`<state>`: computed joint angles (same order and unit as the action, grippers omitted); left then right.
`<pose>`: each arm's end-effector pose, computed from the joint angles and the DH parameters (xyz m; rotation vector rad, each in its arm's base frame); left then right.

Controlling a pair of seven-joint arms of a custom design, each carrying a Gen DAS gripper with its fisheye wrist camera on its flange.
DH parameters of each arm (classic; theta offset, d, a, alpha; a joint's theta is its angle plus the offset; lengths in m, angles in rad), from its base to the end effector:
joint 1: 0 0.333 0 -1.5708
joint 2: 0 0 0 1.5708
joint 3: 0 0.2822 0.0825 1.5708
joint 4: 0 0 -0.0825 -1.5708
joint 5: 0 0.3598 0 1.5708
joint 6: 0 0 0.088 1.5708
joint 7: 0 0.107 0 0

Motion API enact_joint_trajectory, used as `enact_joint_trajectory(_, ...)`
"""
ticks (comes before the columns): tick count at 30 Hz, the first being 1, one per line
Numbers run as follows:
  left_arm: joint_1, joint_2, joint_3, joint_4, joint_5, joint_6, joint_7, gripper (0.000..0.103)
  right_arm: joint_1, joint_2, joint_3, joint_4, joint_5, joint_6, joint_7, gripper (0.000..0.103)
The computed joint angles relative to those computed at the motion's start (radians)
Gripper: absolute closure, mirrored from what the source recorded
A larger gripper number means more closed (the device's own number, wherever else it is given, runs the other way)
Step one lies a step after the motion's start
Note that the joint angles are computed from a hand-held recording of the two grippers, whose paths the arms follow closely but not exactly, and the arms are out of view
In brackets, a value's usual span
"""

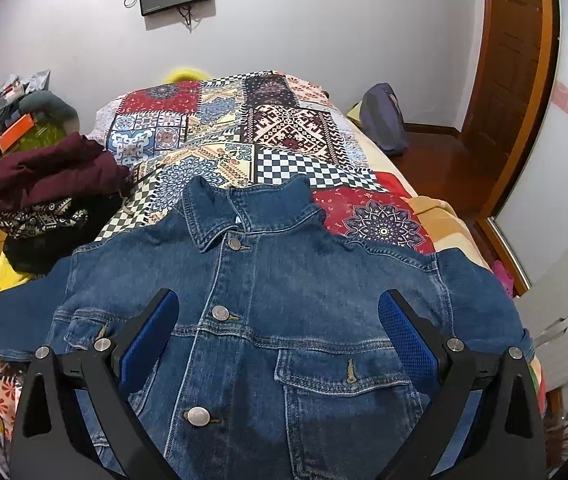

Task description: Fold large clothes

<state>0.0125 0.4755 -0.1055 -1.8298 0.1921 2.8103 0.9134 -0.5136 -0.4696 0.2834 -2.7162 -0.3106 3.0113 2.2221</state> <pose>0.6501 -0.0631 0.3164 -2.3620 1.5269 -0.6343 0.4104 -0.0725 0.4319 -1.2326 2.2489 -0.8472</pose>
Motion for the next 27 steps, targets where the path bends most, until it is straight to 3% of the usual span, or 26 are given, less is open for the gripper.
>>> enact_joint_trajectory(5, -0.157, -0.095, 0.145, -0.029, 0.283, 0.026, -0.170, 0.097, 0.016, -0.026, -0.012, -0.020, 0.014, 0.011, -0.024, 0.004)
enact_joint_trajectory(11, -0.208, -0.198, 0.152, -0.026, 0.547, 0.076, -0.313, 0.097, 0.015, -0.053, -0.015, -0.043, 0.041, 0.043, -0.069, 0.004)
enact_joint_trajectory(16, -0.200, -0.244, 0.067, 0.005, 0.585, 0.150, -0.310, 0.097, 0.017, -0.073, -0.022, -0.065, 0.093, 0.074, -0.129, 0.004)
enact_joint_trajectory(19, -0.189, -0.254, -0.003, 0.024, 0.501, 0.203, -0.213, 0.097, 0.020, -0.083, -0.031, -0.080, 0.128, 0.095, -0.173, 0.004)
enact_joint_trajectory(22, -0.163, -0.241, -0.117, 0.060, 0.322, 0.238, -0.015, 0.097, 0.020, -0.087, -0.041, -0.092, 0.162, 0.118, -0.216, 0.004)
enact_joint_trajectory(23, -0.138, -0.225, -0.188, 0.086, 0.231, 0.239, 0.087, 0.097, 0.022, -0.089, -0.044, -0.096, 0.175, 0.121, -0.229, 0.004)
enact_joint_trajectory(26, -0.109, -0.168, -0.332, 0.171, 0.070, 0.215, 0.290, 0.097, 0.037, -0.087, -0.073, -0.109, 0.215, 0.139, -0.276, 0.004)
enact_joint_trajectory(27, -0.119, -0.151, -0.353, 0.196, 0.046, 0.204, 0.326, 0.097, 0.039, -0.089, -0.077, -0.112, 0.228, 0.140, -0.288, 0.004)
